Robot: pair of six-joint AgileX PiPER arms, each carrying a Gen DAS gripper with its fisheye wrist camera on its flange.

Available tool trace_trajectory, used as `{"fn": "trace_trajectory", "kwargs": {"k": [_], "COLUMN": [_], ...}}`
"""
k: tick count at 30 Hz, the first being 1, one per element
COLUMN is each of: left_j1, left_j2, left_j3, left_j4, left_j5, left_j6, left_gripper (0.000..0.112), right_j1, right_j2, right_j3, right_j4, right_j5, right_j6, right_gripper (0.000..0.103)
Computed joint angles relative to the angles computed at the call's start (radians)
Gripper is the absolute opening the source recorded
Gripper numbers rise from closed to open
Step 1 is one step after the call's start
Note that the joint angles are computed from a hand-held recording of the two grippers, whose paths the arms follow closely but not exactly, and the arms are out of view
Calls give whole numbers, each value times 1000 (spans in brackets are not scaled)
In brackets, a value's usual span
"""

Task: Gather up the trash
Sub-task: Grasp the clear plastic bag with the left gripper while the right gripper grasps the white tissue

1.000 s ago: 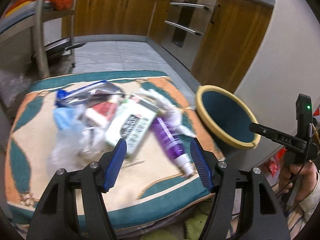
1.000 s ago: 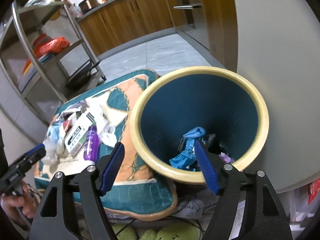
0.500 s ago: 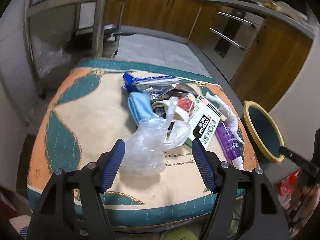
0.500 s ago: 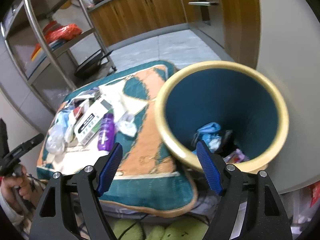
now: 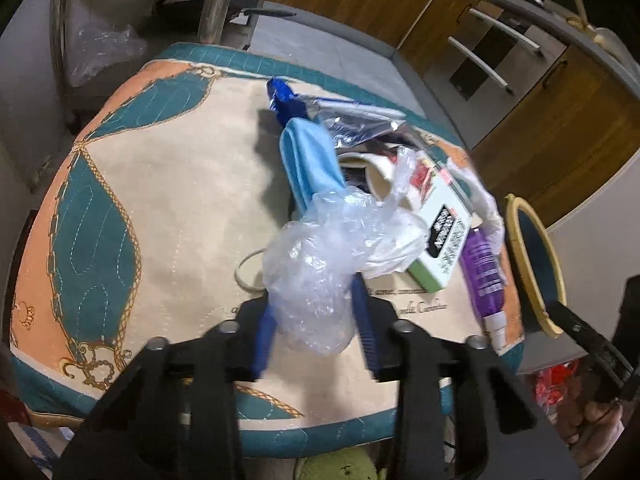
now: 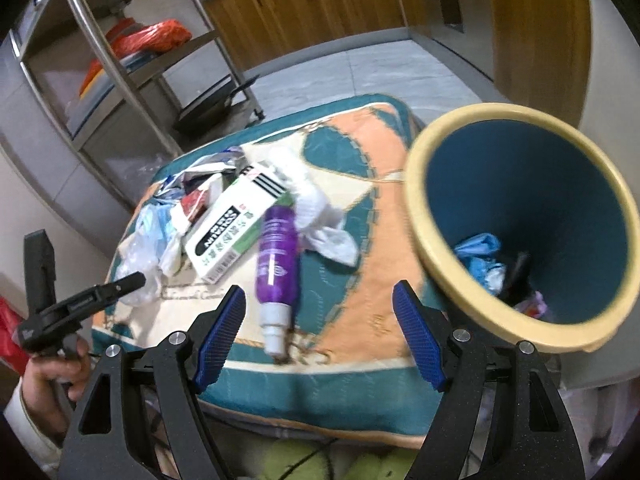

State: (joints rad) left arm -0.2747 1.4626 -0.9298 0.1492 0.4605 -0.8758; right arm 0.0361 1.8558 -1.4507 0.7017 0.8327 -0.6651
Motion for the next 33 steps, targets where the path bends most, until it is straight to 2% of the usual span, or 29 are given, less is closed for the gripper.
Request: {"fn": "trace_trajectory", "kwargs": {"k": [9, 14, 18, 20, 25, 29, 31, 33], "left_j1": [-36, -33, -45, -42, -40, -38, -38, -36], "left_j2": [-130, -179, -188, -186, -176, -182, -181, -180], "left_j3": [87, 132, 141, 140, 137, 147, 148, 149], "left_j4": [132, 234, 362, 371, 369, 384, 384, 381], "left_j5": [-77, -140, -150, -153, -152, -158, -160, -162], "left_j6": [-172, -295, -436, -446, -436, -457, -456, -451], "left_gripper": [27, 27, 27, 27, 27, 27, 27, 27], "right_j1": [113, 129, 123, 125, 139, 163, 176, 184], "right_j2": [67, 71, 86, 111, 229, 362, 441, 529], "right_j3": [-64, -75, -119, -169, -402, -644, -778, -924], "right_j4": [-73, -78, -82, -104, -209, -306, -358, -396], "right_j5": [-19, -25, -21, -15, 47, 149, 217, 305], "right_j6": [84, 92, 113, 141, 254, 335, 369, 398], "right_gripper": [76, 76, 76, 75, 67, 61, 55, 43]}}
